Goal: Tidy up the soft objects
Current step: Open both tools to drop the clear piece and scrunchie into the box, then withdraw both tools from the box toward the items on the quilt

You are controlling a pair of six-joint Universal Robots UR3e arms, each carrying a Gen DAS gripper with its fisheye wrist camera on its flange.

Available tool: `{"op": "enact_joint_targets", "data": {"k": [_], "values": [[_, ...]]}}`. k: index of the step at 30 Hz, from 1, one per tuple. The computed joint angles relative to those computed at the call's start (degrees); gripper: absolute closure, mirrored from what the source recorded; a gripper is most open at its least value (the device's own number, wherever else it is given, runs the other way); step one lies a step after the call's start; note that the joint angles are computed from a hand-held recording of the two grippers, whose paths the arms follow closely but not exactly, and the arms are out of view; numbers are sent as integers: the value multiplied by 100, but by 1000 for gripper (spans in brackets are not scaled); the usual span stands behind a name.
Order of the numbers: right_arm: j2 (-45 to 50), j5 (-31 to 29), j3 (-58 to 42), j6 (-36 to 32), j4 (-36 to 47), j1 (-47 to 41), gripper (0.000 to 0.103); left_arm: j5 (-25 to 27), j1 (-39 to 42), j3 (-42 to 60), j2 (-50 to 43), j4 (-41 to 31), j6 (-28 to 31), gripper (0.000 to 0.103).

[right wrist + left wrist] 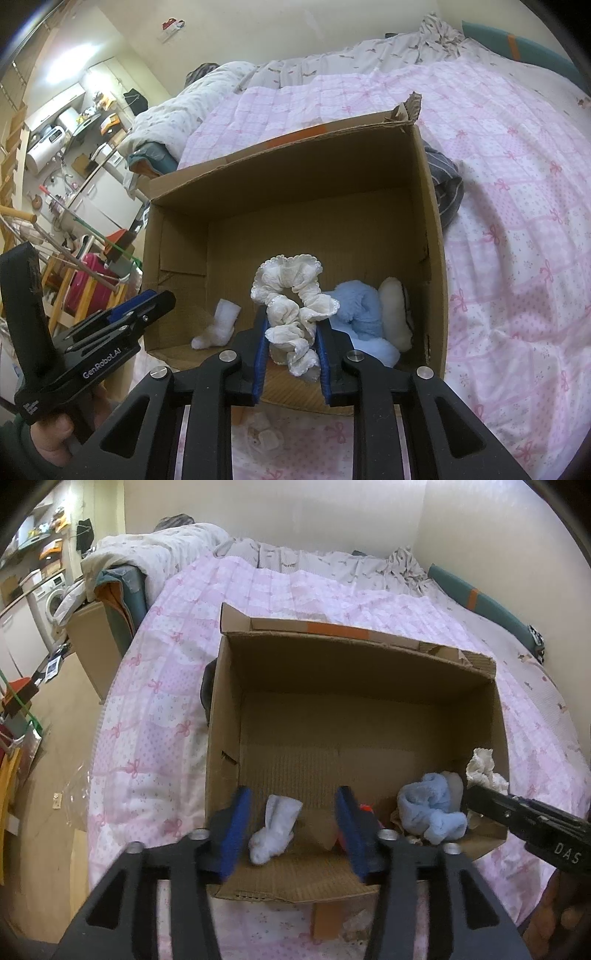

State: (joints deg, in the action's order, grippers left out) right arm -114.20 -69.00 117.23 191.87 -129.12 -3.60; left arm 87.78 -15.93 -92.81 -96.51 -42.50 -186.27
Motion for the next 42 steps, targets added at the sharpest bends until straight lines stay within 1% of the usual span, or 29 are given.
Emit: {"op": "enact_joint_targets", "data": {"k": [3, 5, 8, 10, 11, 13, 14, 15, 16, 20, 22, 28, 31, 35, 42], "values": [[5, -11, -4, 15, 5, 4, 79, -33, 18, -43, 55, 72, -29, 42], [-1, -27, -23, 44, 14, 21, 78, 10, -6, -29, 49, 60, -35, 40], [0, -27, -42, 78, 11, 13, 76, 151, -72, 32, -14, 2, -22, 39], [-19, -5, -33, 100, 16, -7, 73, 137, -73, 49, -24, -28, -22, 39], [-34, 18, -19, 123, 10, -32, 70, 129, -73, 52, -24, -23, -26, 39], [-90, 83, 20, 141, 11, -108, 49, 137, -76, 29, -12, 3, -20, 39], [-166, 115, 82, 178, -48, -159, 32, 160, -84, 32, -18, 7, -17, 39], [-269, 128, 181, 249, -169, -203, 28, 177, -89, 28, -20, 13, -14, 39], [-317, 116, 212, 298, -252, -221, 28, 188, -92, 13, -14, 20, -14, 39], [-297, 7, 138, 375, -110, -222, 27, 224, -104, 10, 3, -11, -63, 39], [-389, 170, 149, 375, 11, -341, 27, 227, -113, -29, 29, 7, -62, 39], [-510, 78, 93, 361, 98, -285, 27, 375, -168, -141, 122, 5, -9, 39], [-589, -1, 77, 379, 187, -266, 27, 397, -150, -217, 255, -51, -23, 39], [-776, 66, 72, 309, 474, -347, 27, 411, -92, -355, 521, -138, -7, 39], [-1031, -78, 39, 264, 833, -153, 27, 406, 63, -728, 993, -182, -46, 39]]}}
